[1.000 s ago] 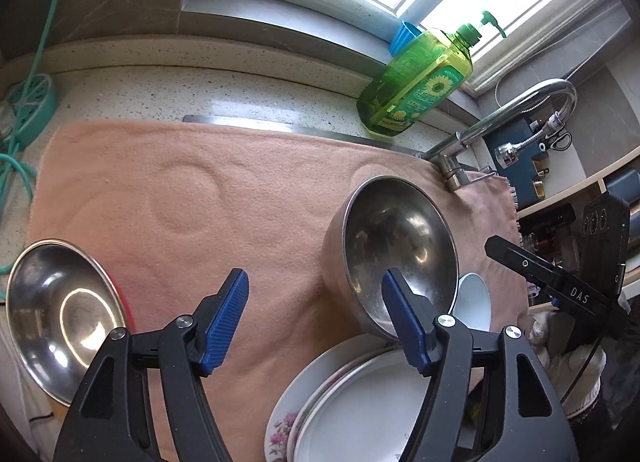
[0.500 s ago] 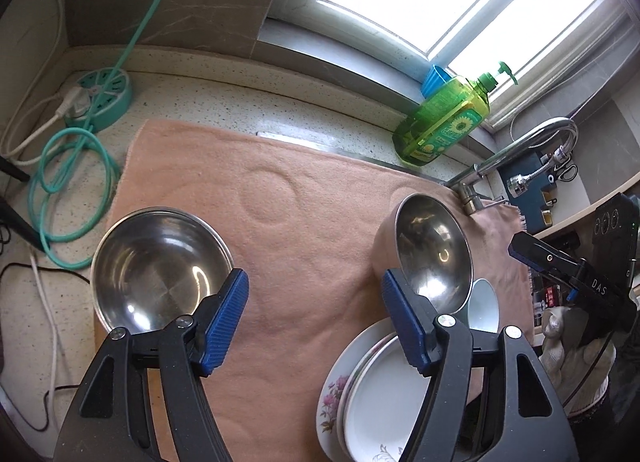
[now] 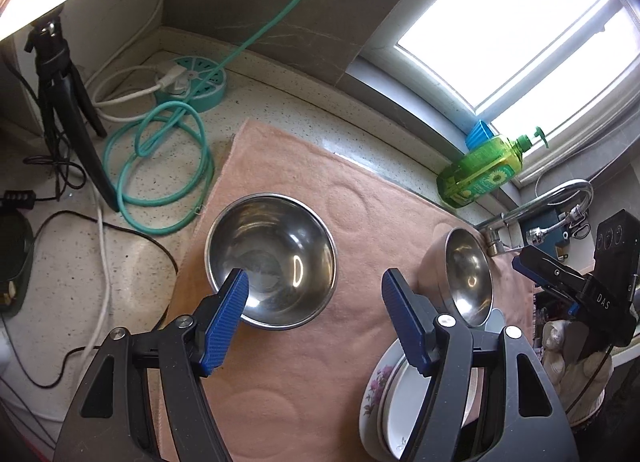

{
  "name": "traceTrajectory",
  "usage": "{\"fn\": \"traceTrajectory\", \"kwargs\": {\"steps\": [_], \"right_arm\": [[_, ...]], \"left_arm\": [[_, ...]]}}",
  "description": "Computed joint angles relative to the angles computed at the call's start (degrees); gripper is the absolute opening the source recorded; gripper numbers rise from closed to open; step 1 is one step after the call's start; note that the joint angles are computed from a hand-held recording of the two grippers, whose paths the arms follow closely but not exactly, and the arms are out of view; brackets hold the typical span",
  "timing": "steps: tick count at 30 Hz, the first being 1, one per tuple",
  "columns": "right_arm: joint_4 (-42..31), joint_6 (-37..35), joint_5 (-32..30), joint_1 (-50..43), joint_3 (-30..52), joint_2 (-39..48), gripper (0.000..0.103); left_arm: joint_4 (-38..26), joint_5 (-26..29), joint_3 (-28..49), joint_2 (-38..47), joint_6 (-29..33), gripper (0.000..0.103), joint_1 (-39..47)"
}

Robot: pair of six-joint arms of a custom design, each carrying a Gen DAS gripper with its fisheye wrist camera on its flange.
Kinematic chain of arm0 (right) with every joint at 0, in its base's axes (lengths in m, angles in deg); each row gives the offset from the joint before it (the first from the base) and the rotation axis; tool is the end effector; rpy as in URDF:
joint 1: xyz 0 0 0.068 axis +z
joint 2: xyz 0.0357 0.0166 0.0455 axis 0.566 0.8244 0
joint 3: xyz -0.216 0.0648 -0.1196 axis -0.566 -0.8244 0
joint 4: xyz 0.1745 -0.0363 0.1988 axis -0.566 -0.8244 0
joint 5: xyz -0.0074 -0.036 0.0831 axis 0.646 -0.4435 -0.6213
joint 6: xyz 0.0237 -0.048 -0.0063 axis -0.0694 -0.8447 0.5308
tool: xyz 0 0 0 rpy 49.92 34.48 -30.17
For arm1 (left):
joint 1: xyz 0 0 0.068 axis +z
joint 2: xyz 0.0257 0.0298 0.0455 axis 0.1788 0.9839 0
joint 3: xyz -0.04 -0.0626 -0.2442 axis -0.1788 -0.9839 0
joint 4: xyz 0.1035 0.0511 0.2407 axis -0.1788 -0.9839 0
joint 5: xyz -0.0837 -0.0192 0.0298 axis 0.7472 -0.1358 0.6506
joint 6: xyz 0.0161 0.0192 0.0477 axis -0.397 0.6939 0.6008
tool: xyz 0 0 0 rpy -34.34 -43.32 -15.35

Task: Organize plates and bowls
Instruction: 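Move both grippers to the red-bottomed steel bowl, then close both grippers together on the red-bottomed steel bowl rim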

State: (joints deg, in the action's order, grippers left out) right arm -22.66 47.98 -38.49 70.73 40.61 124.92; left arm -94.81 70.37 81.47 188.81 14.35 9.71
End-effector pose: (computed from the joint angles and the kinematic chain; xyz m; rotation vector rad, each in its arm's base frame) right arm 0.2620 0.1854 0.1243 0.4412 2.5375 0.4229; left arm 0.3201 -0.0224 0.0917 0.3678 2.6614 -0.7490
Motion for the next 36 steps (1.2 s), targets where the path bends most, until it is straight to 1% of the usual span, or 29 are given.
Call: {"fn": "traceTrajectory", "kwargs": {"steps": [10, 17, 21, 27, 29, 30, 31, 32, 33, 35, 36], "right_arm": [[2.28, -0.93, -6.48, -0.42, 10.32, 12.34, 0.089], [3.62, -0.79, -11.95, -0.71, 18.16, 21.48, 0.089], [2.99, -0.72, -14.46, -0.53, 23.35, 26.57, 0.089], [0.73, -1.42, -16.57, -0.50, 30.15, 32.76, 0.075], [0.10, -1.20, -17.56, -0.64, 32.08, 34.77, 0.064], [0.13, -1.22, -18.28, -0.70, 32.79, 35.69, 0.062], [-0.07, -1.25, -18.78, -0.69, 33.52, 36.54, 0.058], [-0.55, -1.32, -19.10, -0.70, 34.34, 37.36, 0.055], [-0.65, -1.36, -19.42, -0.73, 34.81, 37.94, 0.054], [-0.99, -1.64, -19.99, -0.70, 35.73, 39.01, 0.044], [-1.29, -1.75, -20.04, -0.63, 36.25, 39.52, 0.042]], "left_arm": [[-1.33, 0.67, 3.26, 5.83, 0.57, 0.069, 6.57], [-1.81, 0.88, 5.99, 9.78, -0.50, 0.069, 7.50], [-2.25, 1.23, 8.03, 12.04, -1.07, 0.069, 7.44], [-2.31, 2.13, 10.32, 14.92, -2.18, 0.067, 7.22], [-2.34, 2.09, 10.83, 15.68, -2.18, 0.067, 7.01], [-2.19, 2.09, 10.93, 15.94, -2.23, 0.067, 6.88], [-2.27, 2.16, 11.20, 16.33, -2.08, 0.064, 6.76], [-2.42, 1.96, 11.41, 16.61, -1.83, 0.061, 6.77], [-1.87, 1.40, 11.24, 16.65, -2.14, 0.054, 6.57], [-1.53, 0.93, 11.34, 17.02, -1.83, 0.037, 6.22], [-1.86, 0.99, 11.62, 17.34, -1.38, 0.034, 6.00]]}}
